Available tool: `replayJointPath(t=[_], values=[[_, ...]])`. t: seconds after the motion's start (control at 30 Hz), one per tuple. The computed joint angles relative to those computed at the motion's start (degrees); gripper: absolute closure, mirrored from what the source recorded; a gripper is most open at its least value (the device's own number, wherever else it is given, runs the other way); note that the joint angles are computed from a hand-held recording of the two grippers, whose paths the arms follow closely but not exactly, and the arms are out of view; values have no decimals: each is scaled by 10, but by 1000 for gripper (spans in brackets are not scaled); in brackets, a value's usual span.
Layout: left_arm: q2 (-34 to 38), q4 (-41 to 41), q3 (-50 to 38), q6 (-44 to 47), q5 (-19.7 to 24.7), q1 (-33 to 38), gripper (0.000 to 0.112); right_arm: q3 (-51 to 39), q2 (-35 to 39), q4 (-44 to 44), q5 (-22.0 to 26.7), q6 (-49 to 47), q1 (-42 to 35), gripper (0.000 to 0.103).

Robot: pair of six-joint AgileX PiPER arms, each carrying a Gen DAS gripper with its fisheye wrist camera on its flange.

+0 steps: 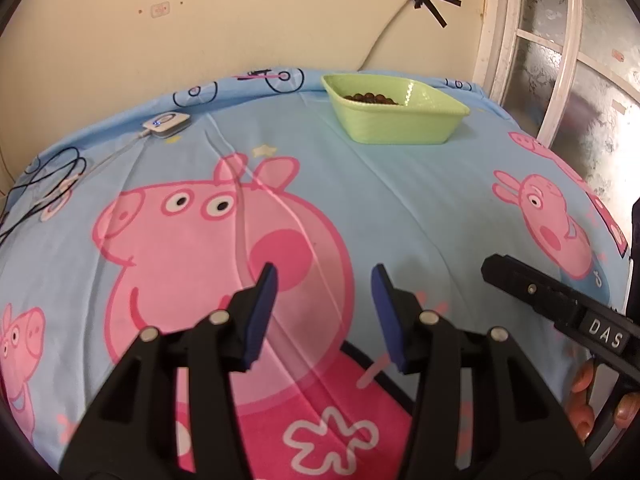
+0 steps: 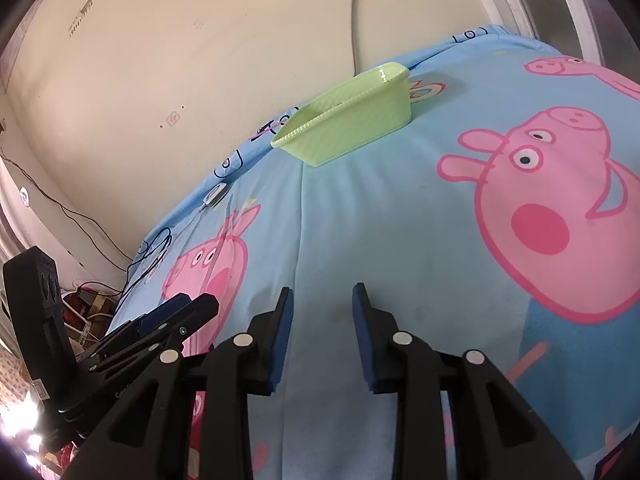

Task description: Organize jewelry

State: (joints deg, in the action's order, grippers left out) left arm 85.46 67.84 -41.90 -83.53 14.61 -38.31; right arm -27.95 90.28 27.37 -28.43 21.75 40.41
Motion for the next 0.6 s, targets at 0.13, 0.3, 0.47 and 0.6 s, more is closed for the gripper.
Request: replayJointPath(t=[0.13, 0.3, 0.47, 0.6], values=[[2, -15, -3, 14, 4, -1, 66, -8, 0, 68, 3, -68, 18, 97], [6, -17, -8, 19, 13, -4, 51, -26, 6, 142, 5, -160, 43, 97], [8, 1, -9, 3, 26, -10, 44, -28, 9, 111, 13, -130, 34, 97], [6, 10, -6, -2, 23, -10, 42, -26, 8, 96, 16, -119, 30, 97]])
